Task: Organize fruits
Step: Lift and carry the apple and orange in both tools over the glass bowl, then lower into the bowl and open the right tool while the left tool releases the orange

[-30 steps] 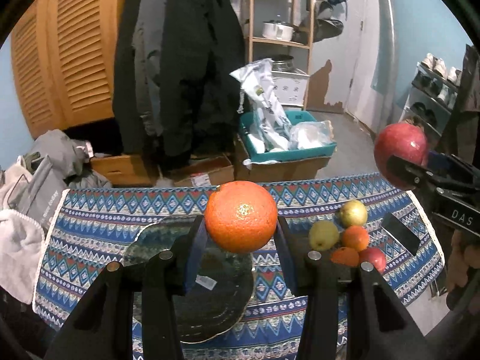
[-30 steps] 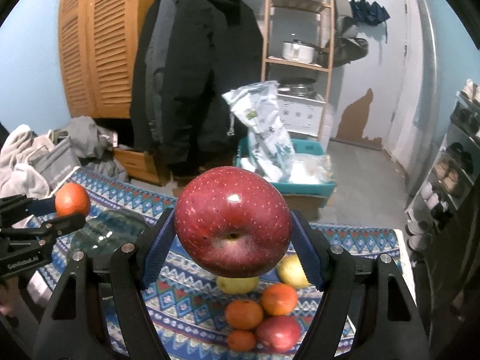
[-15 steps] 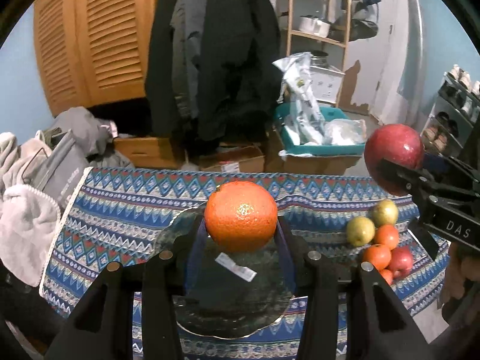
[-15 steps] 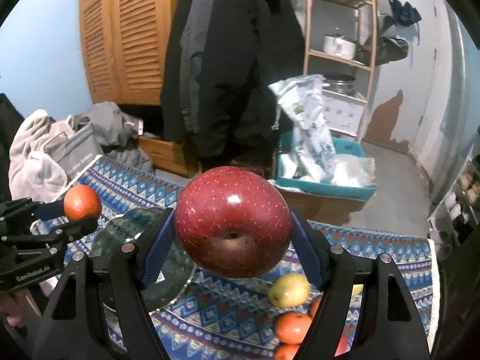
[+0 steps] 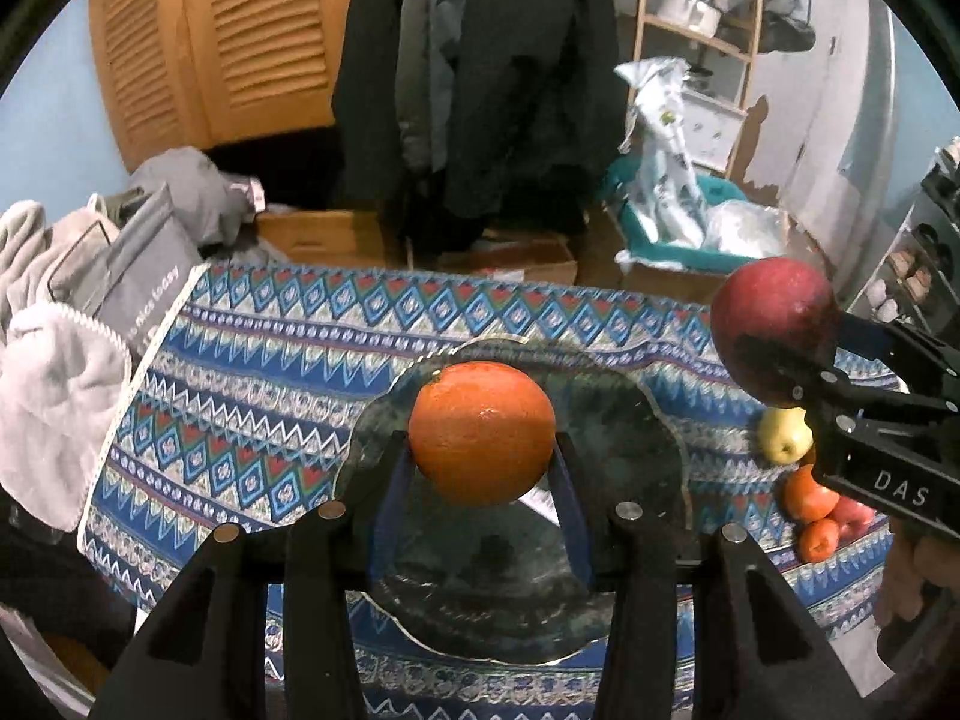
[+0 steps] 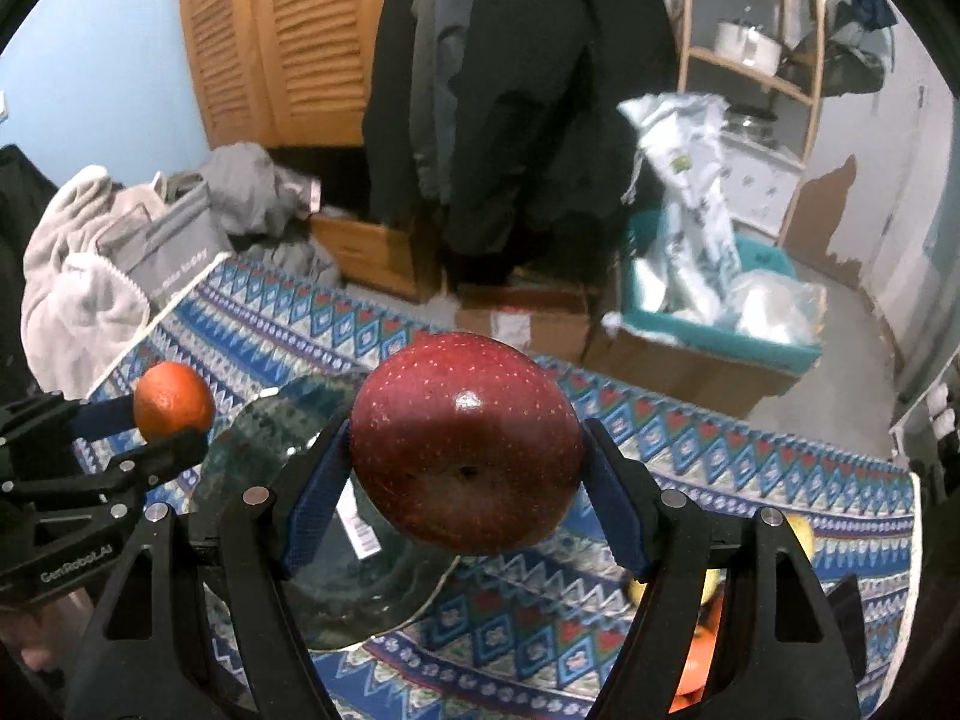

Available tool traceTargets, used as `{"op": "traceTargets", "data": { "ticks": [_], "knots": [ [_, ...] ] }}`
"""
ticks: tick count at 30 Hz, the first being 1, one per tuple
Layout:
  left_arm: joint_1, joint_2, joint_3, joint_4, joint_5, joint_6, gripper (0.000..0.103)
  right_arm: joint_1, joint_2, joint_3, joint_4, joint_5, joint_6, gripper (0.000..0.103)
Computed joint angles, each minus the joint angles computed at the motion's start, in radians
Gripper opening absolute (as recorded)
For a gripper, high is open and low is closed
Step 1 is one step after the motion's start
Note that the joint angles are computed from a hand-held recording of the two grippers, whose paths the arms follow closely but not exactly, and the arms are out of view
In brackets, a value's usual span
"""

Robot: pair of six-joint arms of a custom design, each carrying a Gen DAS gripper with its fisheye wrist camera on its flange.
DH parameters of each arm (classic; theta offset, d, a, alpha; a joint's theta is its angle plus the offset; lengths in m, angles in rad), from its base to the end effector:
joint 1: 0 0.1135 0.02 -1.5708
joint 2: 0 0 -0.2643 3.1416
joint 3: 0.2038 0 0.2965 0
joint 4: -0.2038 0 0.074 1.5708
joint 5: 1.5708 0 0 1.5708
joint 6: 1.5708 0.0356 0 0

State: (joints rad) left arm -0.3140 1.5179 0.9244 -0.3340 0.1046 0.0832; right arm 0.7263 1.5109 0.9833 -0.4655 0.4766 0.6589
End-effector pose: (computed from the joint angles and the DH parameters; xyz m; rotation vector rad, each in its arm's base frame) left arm 0.3279 -0.1104 0.1772 0.5371 2.4472 -0.2264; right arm 0.2673 0.2155 0.1945 0.0925 2.4086 0.0067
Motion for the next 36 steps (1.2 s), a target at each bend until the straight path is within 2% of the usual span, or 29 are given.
{"op": "traceTargets", "data": {
  "ticks": [14,32,36],
  "knots": [
    [0.007,0.179,0.036,-0.023,-0.066,0.022,0.046,-0.017,0.230,0.055,0.051,-0.176,-0.011,0.075],
    [0.001,0.321,0.110,-0.128,-0.090,0.014,0.047,-0.009,0.338,0.098,0.039,-0.257,-0.047,0.076],
    [0.008,0.347,0.127,-0.153,-0.071,0.007,0.048,-0.003,0.306,0.087,0.051,-0.219,-0.053,0.075]
  ]
}}
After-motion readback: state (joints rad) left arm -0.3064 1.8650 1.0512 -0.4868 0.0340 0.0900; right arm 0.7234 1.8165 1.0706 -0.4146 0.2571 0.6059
